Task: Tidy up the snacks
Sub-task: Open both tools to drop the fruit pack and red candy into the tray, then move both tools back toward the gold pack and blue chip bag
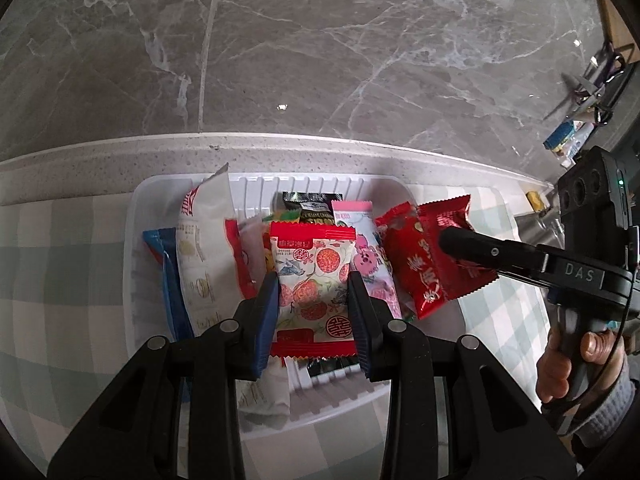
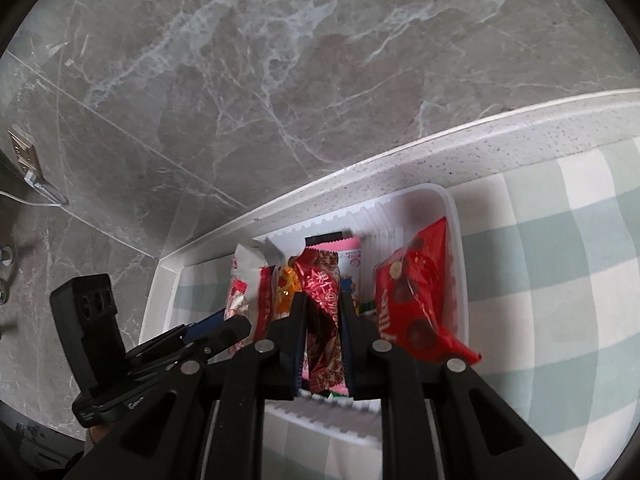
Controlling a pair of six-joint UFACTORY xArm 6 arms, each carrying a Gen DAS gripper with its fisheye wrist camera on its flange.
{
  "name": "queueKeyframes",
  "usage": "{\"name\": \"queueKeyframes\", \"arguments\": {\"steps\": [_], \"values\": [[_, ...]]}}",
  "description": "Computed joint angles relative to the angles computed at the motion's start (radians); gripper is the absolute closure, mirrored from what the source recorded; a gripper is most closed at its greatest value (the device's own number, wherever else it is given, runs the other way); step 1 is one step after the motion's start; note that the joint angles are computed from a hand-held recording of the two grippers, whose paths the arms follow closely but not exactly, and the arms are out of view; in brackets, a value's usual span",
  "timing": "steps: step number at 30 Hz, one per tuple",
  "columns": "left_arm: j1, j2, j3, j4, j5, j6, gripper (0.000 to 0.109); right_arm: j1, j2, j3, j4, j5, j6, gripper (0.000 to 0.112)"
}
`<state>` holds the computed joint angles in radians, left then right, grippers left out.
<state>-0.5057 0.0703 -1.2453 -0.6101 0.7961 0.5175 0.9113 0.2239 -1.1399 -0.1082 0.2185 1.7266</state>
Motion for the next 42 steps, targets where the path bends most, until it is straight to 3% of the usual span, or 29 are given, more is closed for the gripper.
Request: {"name": "queueKeyframes", "arguments": {"steps": [8, 11, 12, 14, 24, 27, 32, 37, 42], "values": [[-0.033, 0.024, -0.005, 0.068, -0.070, -0.026, 0.076, -0.013, 0.032, -0.072, 0.007, 0.122, -0.105, 0.092], [-0.041, 0.020, 0.002, 0.078, -0.097, -0.036, 0.062, -0.011, 0.029, -0.090, -0.021, 0.166, -0.112, 0.083], [-0.041, 0.018, 0.001, 0.070, -0.096, -0.032, 0.062, -0.010, 0.026, -0.094, -0.037, 0.176, -0.108, 0.076], [-0.042, 0.004, 0.012, 0.064, -0.106, -0.026, 0.062, -0.002, 0.010, -0.102, -0.067, 0.211, -0.103, 0.075], [-0.029, -0.238, 0.212, 0.034, -0.120, 0.016, 0.059, 0.110, -0.044, -0.219, -0.123, 0.390, -0.250, 0.072], [-0.015, -0.355, 0.311, 0.041, -0.096, 0.005, 0.059, 0.168, -0.024, -0.276, -0.072, 0.406, -0.373, 0.069], [0.027, -0.562, 0.472, 0.088, -0.022, -0.046, 0.059, 0.269, 0.064, -0.408, 0.123, 0.414, -0.682, 0.069], [0.095, -0.801, 0.621, 0.132, 0.126, -0.078, 0.058, 0.338, 0.160, -0.550, 0.245, 0.452, -0.913, 0.069], [0.173, -1.018, 0.723, 0.172, 0.299, -0.026, 0.056, 0.364, 0.260, -0.705, 0.316, 0.526, -1.095, 0.068]]}}
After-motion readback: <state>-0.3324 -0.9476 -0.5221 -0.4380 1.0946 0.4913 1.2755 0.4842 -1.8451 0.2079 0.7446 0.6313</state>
